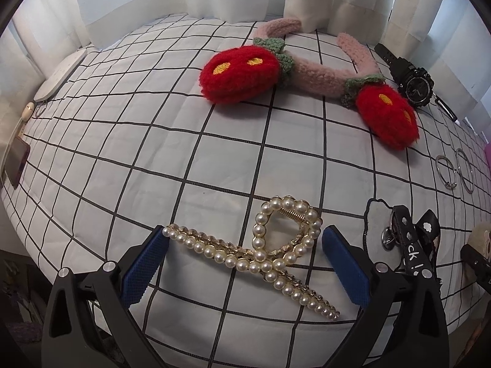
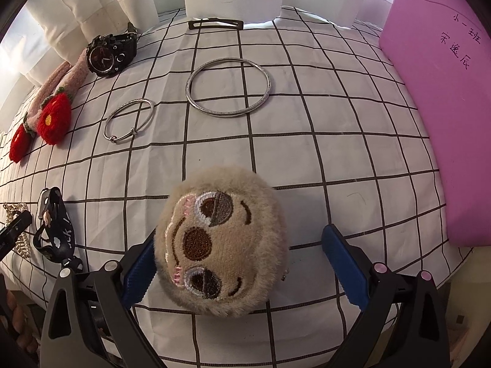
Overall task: Organize jewelry
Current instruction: 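Grasp the plush sloth keychain with the right tool while the left tool grasps the pearl clip, then lift and carry the sloth keychain and pearl clip over the pink basin with both tools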
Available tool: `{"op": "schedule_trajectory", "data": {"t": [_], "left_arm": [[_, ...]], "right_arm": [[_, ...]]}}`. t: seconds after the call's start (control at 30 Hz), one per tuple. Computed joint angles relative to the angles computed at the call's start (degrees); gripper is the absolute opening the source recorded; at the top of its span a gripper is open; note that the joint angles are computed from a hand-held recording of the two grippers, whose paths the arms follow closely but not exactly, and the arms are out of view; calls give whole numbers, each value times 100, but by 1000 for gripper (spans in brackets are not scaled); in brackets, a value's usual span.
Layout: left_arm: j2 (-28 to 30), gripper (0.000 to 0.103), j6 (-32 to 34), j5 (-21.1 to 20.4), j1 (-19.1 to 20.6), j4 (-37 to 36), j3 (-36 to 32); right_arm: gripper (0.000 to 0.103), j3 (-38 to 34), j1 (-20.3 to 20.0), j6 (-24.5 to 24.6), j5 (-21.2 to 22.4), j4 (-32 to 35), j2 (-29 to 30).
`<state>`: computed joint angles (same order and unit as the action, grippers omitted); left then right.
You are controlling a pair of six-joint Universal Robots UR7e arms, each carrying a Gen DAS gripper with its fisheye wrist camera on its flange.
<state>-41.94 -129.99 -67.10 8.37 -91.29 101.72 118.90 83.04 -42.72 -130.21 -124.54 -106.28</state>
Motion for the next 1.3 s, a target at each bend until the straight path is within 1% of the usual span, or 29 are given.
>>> {"op": "schedule_trajectory", "data": {"t": [0.1, 0.17, 0.2, 0.23, 0.27, 0.3, 0.5, 0.63, 0.67, 0.7, 0.73, 0.77, 0.8, 0.87, 1.0, 1.3], "left_arm": [[-19, 92, 10, 27, 2, 20, 6], [9, 85, -1, 53, -14, 40, -33], [9, 82, -9, 69, -25, 51, -41], [13, 81, -8, 67, -29, 29, -43], [14, 81, -10, 73, -33, 18, -41], [15, 81, -13, 74, -38, 10, -39], [-13, 80, -77, 81, -47, -46, -8], [-23, 80, -138, 99, -91, 40, -58], [-15, 78, -134, 123, -104, 124, -106], [-40, 66, -106, 200, -131, 76, -92], [-41, 36, -56, 145, -101, 63, -123], [13, 17, -76, 25, -57, 272, -249], [-1, 12, -110, 17, -56, 301, -252], [-104, 8, -98, 53, -64, 84, -104], [-85, 7, -58, 120, -88, 224, -167], [-215, 6, -170, 422, -195, 94, -68]], "right_arm": [[93, -56, 63, 122, 16, 174, 0], [85, -68, 46, 75, 75, 151, -45], [78, -96, 51, 79, 108, 183, -67], [68, -117, 67, 68, 121, 200, -85], [61, -130, 105, 76, 118, 212, -83], [58, -192, 124, 163, 141, 353, -66], [53, -375, 113, 386, 327, 619, -45], [53, -352, 112, 328, 468, 626, -135], [53, -342, 140, 314, 481, 610, -141], [53, -353, 172, 305, 502, 637, -156], [53, -367, 202, 298, 521, 665, -164], [53, -387, 228, 294, 547, 677, -158], [53, -400, 245, 297, 581, 690, -163], [53, -427, 274, 322, 615, 749, -161], [53, -475, 315, 334, 680, 758, -128], [53, -544, 352, 354, 786, 788, -137]]}}
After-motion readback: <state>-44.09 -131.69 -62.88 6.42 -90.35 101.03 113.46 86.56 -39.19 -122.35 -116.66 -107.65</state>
